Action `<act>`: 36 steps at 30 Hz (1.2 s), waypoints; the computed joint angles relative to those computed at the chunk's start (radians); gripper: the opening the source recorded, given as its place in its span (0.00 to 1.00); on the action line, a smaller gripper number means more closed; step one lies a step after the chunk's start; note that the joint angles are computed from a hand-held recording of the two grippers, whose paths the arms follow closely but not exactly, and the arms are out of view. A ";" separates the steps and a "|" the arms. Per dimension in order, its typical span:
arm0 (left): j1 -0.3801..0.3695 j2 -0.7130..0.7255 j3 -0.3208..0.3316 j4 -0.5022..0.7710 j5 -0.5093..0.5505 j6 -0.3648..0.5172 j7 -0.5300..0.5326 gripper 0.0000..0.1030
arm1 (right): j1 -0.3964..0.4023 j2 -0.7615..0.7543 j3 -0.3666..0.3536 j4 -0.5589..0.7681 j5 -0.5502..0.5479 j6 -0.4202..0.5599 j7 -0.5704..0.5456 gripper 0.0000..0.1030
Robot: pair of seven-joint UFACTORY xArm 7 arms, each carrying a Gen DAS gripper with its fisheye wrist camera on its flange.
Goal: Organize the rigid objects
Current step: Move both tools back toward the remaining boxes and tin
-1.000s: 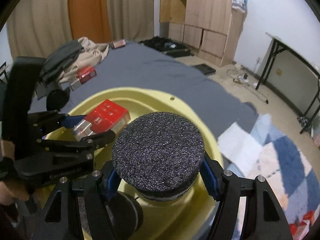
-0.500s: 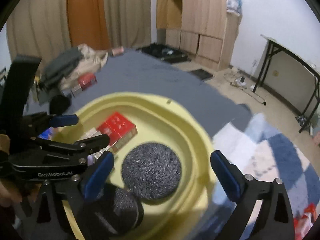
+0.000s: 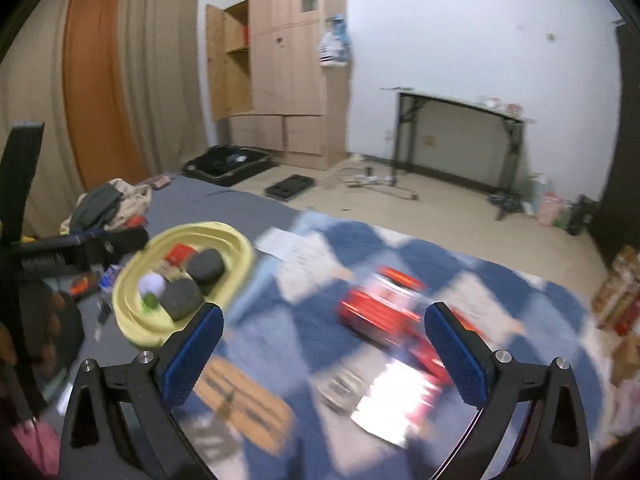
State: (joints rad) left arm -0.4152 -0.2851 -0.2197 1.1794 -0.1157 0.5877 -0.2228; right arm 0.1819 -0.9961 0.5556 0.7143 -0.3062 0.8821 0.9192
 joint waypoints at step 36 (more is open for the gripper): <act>-0.111 0.053 -0.138 -0.139 0.210 -0.067 -0.082 1.00 | 0.124 -0.571 -0.079 -0.324 0.204 0.360 -0.198 1.00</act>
State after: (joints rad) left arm -0.5259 -0.2319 -0.3579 1.0400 0.0945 0.5212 -0.3047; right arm 0.3061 -1.5675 0.4765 0.3907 -0.1020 1.2421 0.7216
